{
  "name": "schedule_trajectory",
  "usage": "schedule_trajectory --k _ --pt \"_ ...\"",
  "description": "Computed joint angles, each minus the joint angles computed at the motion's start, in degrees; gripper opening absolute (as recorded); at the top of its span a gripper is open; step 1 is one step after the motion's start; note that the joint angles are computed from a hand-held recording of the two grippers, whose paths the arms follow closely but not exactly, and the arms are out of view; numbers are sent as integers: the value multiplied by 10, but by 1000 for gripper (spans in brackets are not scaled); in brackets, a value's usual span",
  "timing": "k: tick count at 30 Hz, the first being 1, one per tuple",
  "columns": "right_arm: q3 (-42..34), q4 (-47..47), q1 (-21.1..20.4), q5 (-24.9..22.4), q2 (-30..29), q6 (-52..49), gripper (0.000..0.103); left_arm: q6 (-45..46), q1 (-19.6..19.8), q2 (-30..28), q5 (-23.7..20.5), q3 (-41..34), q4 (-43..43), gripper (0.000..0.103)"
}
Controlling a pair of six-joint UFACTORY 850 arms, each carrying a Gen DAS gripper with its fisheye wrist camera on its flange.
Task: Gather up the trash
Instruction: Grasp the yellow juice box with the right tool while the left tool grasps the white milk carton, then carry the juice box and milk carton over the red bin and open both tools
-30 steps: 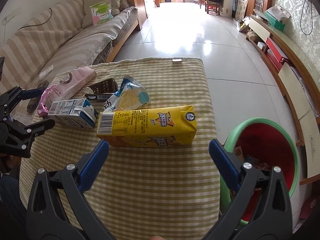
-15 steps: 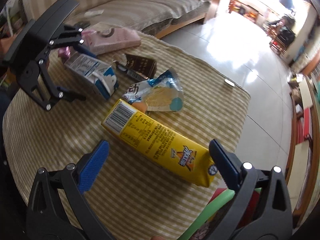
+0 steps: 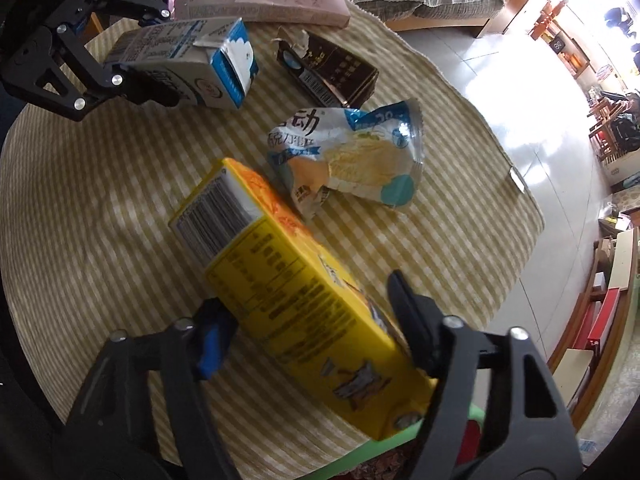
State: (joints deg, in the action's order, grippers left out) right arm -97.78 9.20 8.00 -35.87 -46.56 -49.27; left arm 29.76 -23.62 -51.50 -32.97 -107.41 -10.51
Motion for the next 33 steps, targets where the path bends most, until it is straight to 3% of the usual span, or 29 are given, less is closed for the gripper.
schedule_trajectory --k 9,17,24,27,33 --pt "74 -15 5 34 53 58 44 -22 -2 71 35 89 -2 37" --pt "175 1 15 73 137 130 43 -78 -6 133 65 155 26 37" --pt "259 76 3 123 228 176 43 -159 -16 175 95 195 44 37" --pt "300 137 -6 155 272 165 42 -206 -25 184 103 198 71 37" --pt "351 218 -18 209 325 152 42 -358 -50 200 119 199 204 38"
